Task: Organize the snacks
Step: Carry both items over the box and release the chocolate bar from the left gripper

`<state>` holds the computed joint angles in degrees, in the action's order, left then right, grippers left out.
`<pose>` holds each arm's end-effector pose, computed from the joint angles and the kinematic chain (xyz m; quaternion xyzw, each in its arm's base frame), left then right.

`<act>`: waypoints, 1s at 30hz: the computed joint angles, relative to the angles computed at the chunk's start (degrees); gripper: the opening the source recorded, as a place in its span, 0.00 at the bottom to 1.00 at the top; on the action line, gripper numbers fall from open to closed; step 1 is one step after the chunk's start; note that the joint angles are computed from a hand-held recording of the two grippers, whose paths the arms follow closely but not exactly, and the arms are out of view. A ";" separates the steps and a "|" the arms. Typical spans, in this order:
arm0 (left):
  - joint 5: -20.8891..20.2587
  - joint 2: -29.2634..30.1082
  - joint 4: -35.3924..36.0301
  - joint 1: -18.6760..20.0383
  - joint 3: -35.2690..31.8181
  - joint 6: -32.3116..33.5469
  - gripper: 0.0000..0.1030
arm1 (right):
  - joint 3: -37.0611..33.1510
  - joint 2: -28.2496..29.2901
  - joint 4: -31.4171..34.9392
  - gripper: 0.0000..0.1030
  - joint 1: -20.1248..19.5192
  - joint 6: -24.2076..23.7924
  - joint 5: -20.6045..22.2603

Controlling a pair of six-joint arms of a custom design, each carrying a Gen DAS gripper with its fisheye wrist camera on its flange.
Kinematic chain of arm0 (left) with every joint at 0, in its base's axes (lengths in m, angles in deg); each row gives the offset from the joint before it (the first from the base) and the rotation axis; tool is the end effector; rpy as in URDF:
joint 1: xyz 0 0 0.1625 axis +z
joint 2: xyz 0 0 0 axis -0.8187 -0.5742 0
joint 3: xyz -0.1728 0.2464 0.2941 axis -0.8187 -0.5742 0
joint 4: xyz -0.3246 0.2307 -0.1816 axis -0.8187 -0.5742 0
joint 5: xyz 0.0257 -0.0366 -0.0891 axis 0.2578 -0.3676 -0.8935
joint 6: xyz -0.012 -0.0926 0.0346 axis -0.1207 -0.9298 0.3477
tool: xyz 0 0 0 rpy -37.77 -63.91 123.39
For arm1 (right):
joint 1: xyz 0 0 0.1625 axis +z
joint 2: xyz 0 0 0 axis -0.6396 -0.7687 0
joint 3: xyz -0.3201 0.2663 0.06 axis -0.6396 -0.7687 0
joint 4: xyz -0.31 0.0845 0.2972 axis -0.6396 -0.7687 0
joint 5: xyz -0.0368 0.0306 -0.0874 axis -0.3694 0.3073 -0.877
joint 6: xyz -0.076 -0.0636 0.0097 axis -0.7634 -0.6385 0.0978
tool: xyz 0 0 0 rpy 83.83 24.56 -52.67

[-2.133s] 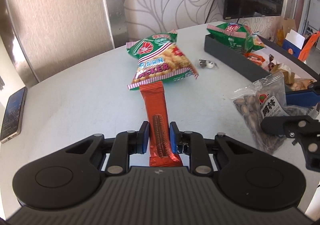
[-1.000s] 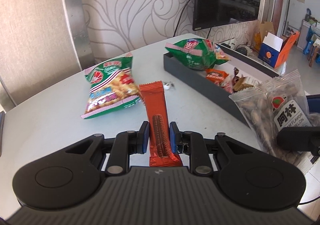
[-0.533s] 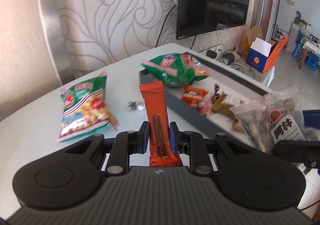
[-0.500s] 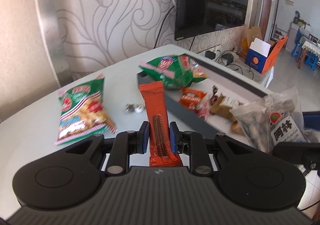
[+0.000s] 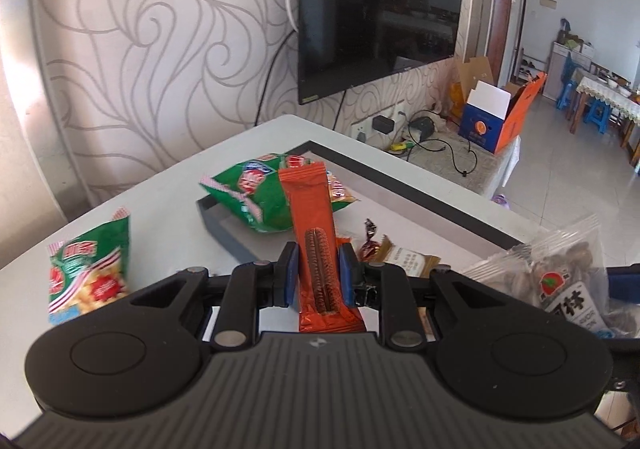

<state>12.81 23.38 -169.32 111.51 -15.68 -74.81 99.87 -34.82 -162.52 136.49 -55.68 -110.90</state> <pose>-0.2941 -0.8296 0.1099 0.1823 0.8273 -0.4062 0.3426 0.2149 -0.8193 0.2893 0.4442 -0.8373 0.2563 0.1895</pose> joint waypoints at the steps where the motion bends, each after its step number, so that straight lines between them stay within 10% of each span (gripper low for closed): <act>1: -0.09 0.70 0.66 0.15 -1.11 -0.01 0.24 | -0.21 0.04 0.01 0.36 -0.07 0.03 -0.13; 30: -2.61 19.60 18.63 4.38 -34.15 -0.73 0.24 | -6.74 3.26 0.57 0.36 -0.87 0.66 -3.57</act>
